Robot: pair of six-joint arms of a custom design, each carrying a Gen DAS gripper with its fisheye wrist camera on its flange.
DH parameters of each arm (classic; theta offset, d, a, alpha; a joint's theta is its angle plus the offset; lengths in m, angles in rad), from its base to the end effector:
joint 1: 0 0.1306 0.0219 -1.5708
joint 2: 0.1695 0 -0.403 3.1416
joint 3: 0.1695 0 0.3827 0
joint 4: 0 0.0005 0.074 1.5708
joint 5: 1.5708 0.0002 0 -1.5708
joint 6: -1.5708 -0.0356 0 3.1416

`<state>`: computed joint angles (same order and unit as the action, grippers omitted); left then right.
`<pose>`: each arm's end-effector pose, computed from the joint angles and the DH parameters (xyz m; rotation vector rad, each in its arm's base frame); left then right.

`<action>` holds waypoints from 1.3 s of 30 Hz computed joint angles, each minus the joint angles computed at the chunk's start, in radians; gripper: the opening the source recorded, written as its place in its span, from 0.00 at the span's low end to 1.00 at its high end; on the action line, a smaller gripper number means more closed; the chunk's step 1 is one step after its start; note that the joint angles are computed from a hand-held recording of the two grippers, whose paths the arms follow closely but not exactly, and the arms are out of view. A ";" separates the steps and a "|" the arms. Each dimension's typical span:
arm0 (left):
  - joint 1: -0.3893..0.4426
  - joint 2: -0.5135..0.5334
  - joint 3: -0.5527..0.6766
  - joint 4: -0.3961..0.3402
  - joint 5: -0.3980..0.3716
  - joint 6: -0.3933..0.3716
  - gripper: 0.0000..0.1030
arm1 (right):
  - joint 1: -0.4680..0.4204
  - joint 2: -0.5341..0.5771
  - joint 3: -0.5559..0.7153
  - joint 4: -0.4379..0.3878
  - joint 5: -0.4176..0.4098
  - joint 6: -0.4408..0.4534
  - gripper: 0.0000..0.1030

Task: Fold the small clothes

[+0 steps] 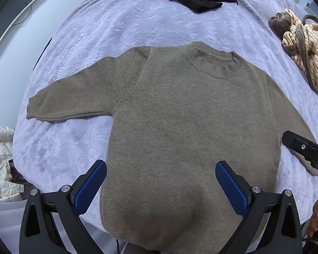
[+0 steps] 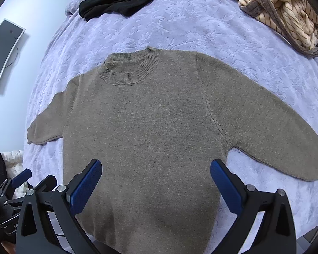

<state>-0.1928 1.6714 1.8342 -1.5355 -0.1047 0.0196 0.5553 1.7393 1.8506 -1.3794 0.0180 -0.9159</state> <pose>0.5192 -0.0981 0.4737 0.2383 2.9216 0.1218 0.4836 0.2987 0.4486 0.5226 2.8447 0.2767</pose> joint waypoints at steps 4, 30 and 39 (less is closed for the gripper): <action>0.022 0.015 0.005 0.008 0.020 -0.038 1.00 | 0.004 0.006 0.006 0.006 0.003 -0.024 0.99; 0.223 0.129 0.045 0.034 0.276 -0.282 1.00 | 0.111 0.166 0.217 -0.042 0.104 -0.259 0.99; 0.440 0.258 0.150 0.097 0.367 -0.155 1.00 | 0.151 0.479 0.698 -0.177 0.009 -0.133 0.99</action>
